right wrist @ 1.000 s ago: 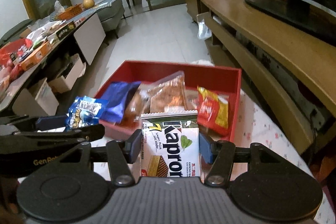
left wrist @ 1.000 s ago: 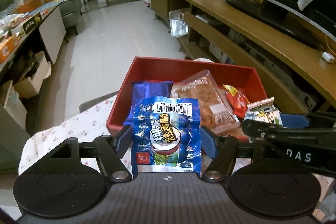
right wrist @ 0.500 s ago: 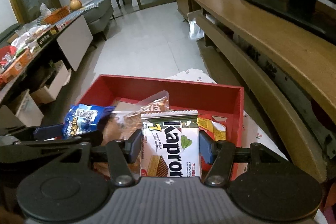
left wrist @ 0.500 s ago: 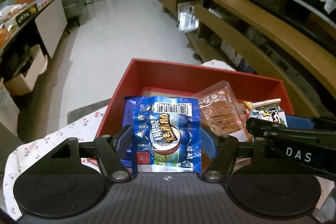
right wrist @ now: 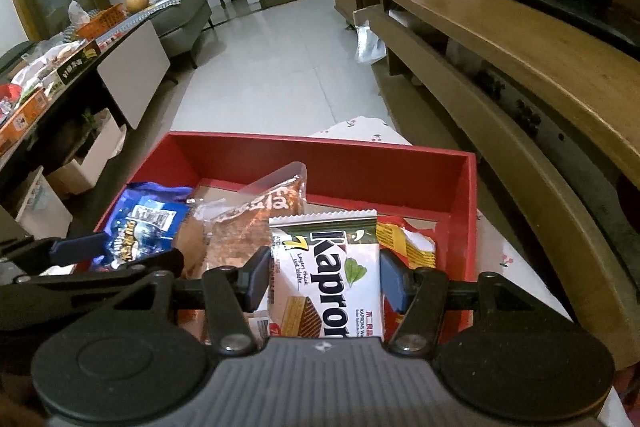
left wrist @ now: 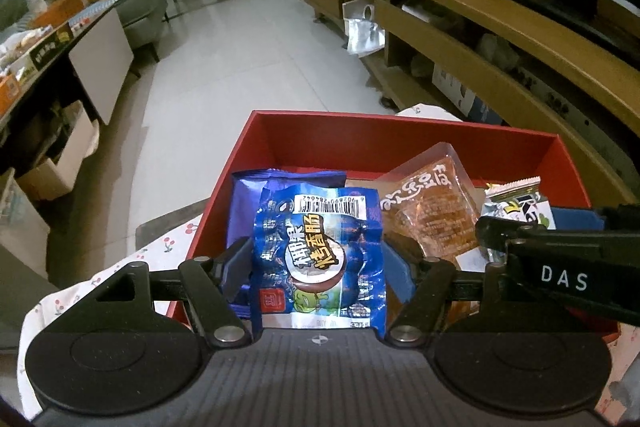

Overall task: Organize snacks
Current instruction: 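Open both tools to drop the sausage bag and wafer into the box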

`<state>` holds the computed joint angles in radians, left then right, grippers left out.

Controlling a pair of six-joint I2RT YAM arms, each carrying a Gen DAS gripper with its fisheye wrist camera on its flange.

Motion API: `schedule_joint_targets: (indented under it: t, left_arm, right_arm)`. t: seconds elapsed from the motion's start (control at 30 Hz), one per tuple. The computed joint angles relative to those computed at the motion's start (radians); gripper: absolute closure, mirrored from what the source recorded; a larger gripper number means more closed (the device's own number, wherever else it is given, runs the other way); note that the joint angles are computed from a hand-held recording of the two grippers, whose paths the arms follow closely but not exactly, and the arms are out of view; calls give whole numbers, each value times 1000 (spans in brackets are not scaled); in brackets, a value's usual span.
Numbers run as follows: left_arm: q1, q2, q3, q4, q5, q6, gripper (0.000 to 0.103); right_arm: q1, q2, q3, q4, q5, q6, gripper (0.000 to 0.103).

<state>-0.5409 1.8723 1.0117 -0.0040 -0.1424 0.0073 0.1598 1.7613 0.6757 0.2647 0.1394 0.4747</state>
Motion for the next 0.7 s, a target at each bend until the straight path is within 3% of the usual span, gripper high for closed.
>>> schedule_joint_targets:
  t: [0.7]
  left_arm:
    - [-4,-84,-41,-3,27,-10,19]
  right_arm:
    - [2,-65,-28,-6,41,9,36]
